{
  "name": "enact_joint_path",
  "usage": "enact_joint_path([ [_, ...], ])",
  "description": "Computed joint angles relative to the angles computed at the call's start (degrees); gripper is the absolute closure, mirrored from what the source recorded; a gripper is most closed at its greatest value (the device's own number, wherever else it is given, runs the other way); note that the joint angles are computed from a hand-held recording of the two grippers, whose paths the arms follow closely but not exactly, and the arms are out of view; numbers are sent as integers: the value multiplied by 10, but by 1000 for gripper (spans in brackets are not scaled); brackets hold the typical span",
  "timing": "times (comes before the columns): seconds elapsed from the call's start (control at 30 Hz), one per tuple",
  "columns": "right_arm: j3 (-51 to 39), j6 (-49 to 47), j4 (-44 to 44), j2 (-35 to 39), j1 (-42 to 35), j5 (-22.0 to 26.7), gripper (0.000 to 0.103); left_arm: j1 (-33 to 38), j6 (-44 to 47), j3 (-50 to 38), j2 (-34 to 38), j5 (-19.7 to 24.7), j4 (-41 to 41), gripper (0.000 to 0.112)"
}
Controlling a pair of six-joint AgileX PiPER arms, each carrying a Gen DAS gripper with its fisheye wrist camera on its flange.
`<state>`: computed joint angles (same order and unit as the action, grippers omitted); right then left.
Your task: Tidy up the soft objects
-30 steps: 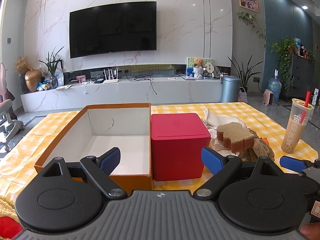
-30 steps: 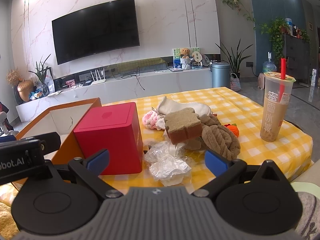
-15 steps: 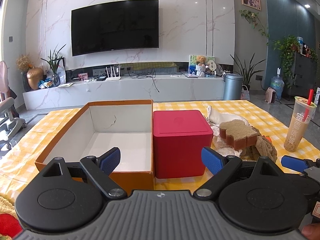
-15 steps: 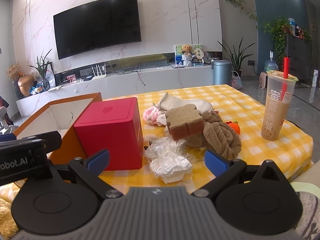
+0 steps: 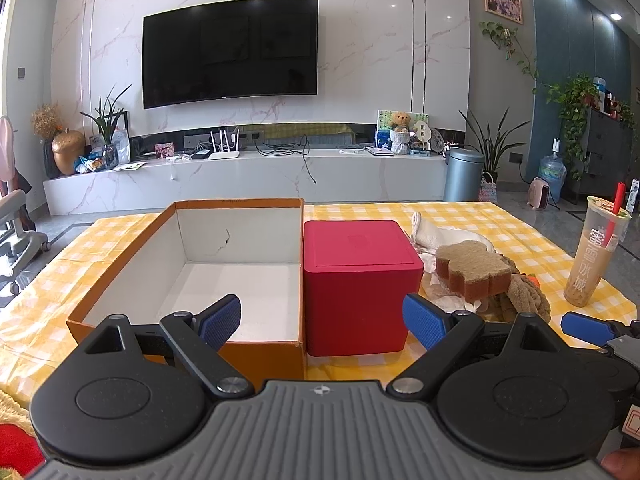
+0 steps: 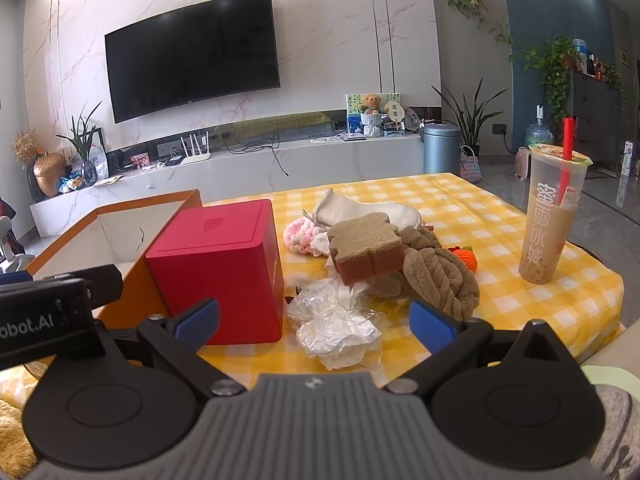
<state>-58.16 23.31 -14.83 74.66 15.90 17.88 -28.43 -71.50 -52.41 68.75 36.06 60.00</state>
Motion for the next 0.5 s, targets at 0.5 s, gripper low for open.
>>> enact_joint_path([
  [0.5,3,6,-5,-2,-4,1,4,-13,-34,3,4,12,18,9],
])
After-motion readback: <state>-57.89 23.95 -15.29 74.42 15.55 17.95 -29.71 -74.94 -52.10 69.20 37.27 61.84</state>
